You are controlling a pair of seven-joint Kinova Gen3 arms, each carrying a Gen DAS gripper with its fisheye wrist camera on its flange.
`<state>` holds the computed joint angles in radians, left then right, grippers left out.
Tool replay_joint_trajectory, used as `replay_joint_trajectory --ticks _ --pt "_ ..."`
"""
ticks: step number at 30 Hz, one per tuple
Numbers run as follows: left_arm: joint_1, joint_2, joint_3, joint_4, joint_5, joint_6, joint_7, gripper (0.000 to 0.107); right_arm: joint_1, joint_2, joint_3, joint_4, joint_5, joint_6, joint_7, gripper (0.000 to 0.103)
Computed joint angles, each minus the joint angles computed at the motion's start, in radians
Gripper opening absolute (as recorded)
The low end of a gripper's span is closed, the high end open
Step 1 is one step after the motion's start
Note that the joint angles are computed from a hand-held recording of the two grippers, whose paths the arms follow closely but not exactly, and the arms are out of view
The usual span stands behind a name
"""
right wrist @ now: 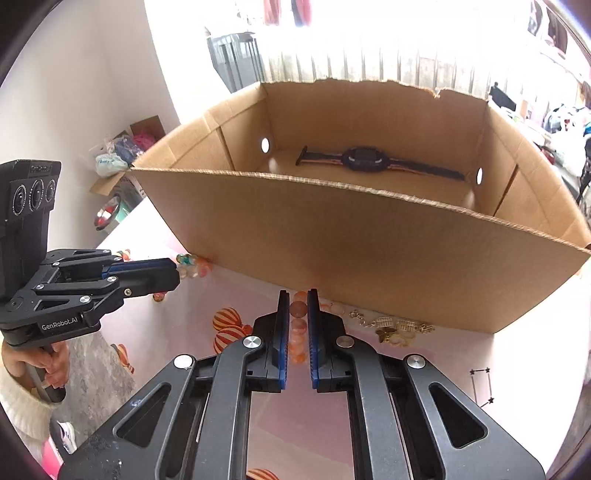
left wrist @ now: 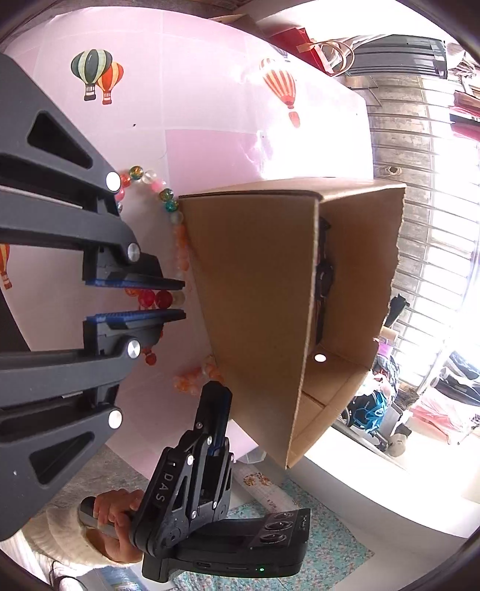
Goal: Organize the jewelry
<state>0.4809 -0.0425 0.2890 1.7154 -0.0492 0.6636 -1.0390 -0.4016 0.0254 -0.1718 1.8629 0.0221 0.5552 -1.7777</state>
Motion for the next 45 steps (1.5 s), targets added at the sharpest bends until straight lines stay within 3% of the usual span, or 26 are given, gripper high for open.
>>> replay_joint_trajectory --ticks 2,6,9,15,20,24,28,30,33,36,39,43,45 --pt "0.013 -0.012 -0.001 -0.01 -0.009 0.001 0.012 0.01 0.009 -0.031 0.002 0.009 -0.033 -0.002 0.026 0.007" --pt "0.133 -0.036 -0.098 -0.038 -0.032 0.007 0.035 0.01 0.021 -0.078 0.014 0.018 -0.109 -0.009 0.083 0.007" --pt "0.126 -0.045 -0.065 -0.074 -0.084 0.029 0.061 0.01 0.024 -0.106 0.024 0.042 -0.17 -0.034 0.129 0.007" --pt "0.136 -0.043 -0.053 -0.133 -0.099 0.041 0.064 0.01 0.027 -0.156 0.076 0.036 -0.307 -0.016 0.234 0.007" --pt "0.152 -0.016 -0.044 -0.202 -0.115 0.074 0.053 0.01 0.037 -0.151 0.078 0.012 -0.358 -0.015 0.262 0.007" --pt "0.159 -0.009 -0.071 -0.243 -0.075 0.069 0.002 0.01 0.037 -0.165 0.108 0.002 -0.437 -0.02 0.332 0.007" --pt "0.163 -0.005 -0.08 -0.273 -0.078 0.046 -0.006 0.01 0.045 -0.195 0.135 0.031 -0.513 -0.098 0.373 0.008" --pt "0.153 0.013 -0.064 -0.311 -0.108 0.057 0.002 0.01 0.0 -0.189 0.209 0.021 -0.59 -0.089 0.429 0.008" --pt "0.134 0.052 -0.036 -0.374 -0.145 0.075 0.003 0.01 0.041 -0.176 0.2 0.007 -0.631 -0.102 0.446 0.008" --pt "0.256 0.109 -0.131 -0.446 -0.263 0.109 0.057 0.01 0.047 -0.153 0.226 -0.012 -0.708 -0.096 0.503 0.008" --pt "0.341 0.182 -0.203 -0.537 -0.377 0.189 0.064 0.01 0.087 -0.122 0.194 -0.038 -0.692 -0.098 0.486 0.008" --pt "0.236 0.257 -0.116 -0.604 -0.376 0.22 0.06 0.01 0.126 -0.069 0.167 -0.067 -0.703 -0.086 0.495 0.008" --pt "0.234 0.304 -0.129 -0.658 -0.362 0.267 0.027 0.01 0.146 -0.041 0.148 -0.087 -0.692 -0.073 0.487 0.008"
